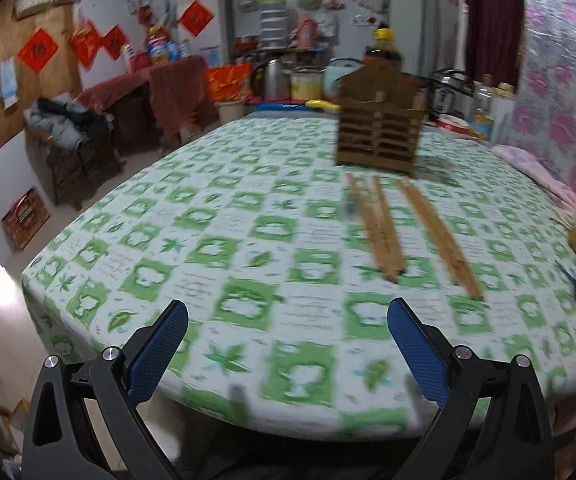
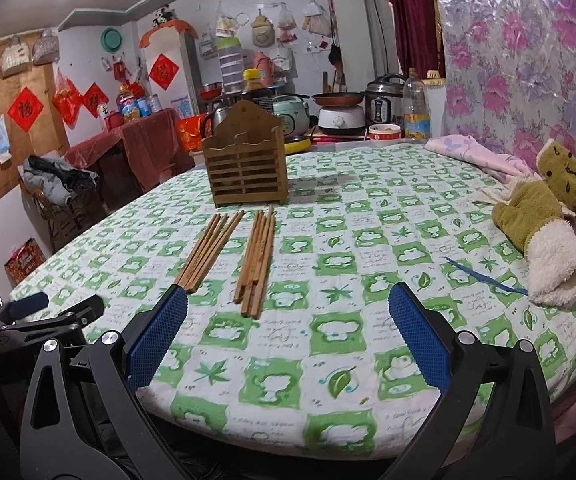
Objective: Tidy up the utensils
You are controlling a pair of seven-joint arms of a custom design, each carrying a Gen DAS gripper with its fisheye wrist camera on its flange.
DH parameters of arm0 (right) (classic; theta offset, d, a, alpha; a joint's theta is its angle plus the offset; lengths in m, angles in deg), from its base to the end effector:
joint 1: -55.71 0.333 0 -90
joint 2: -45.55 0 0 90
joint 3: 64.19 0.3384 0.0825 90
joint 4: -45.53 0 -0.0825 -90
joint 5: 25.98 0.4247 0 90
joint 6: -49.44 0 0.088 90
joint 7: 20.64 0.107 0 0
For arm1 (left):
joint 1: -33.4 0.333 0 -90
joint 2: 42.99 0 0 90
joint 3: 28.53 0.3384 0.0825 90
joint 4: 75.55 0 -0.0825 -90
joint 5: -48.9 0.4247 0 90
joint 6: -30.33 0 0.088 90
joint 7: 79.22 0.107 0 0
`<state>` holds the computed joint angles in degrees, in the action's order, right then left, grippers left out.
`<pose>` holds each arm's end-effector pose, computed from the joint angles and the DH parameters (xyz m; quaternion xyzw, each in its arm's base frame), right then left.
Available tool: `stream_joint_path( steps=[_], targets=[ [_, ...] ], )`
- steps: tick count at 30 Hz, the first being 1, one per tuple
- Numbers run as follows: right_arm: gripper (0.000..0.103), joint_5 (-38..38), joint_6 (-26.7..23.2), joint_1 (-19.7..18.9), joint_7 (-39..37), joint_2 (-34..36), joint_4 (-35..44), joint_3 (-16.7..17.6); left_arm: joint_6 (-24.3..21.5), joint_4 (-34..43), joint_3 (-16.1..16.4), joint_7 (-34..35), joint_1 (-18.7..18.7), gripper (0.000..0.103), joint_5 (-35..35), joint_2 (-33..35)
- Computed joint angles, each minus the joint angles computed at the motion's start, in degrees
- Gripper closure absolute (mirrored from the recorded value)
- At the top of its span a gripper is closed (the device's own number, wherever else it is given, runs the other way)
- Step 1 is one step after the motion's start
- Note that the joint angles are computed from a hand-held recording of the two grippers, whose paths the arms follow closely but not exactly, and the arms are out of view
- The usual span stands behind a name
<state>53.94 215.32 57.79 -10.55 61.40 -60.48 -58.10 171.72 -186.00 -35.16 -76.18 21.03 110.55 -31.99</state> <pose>0.6896 0.0346 0.4239 -0.6949 0.5357 -0.2158 0.4284 0.6336 -0.2163 0.4276 -0.7703 0.4925 -0.2032 0.3505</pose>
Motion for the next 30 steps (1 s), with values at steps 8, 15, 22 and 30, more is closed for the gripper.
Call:
stream_joint_path(
  steps=[8, 15, 22, 30],
  targets=[
    [0.006, -23.3, -0.9, 2.2, 23.2, 6.3, 4.7, -4.9, -2.2, -0.1, -0.3, 5.7, 1.0, 0.006, -6.0, 1.2],
    [0.006, -33.3, -6.4, -0.3, 28.7, 9.4, 10.2, -2.4, -2.7, 6.6, -0.4, 18.4, 0.3, 0.005, -11.1, 5.9],
    [0.006, -42.0, -11.9, 0.0, 34.8, 14.0, 16.4, -1.0, -1.4, 15.3, 0.3, 32.5, 0.9, 0.005, -21.3, 12.6],
    [0.006, -47.5, -19.0, -0.4, 41.9, 18.0, 23.1, -1.6, -5.8, 24.2, 1.9, 39.1, 2.4, 0.005, -31.5, 18.0]
  ],
)
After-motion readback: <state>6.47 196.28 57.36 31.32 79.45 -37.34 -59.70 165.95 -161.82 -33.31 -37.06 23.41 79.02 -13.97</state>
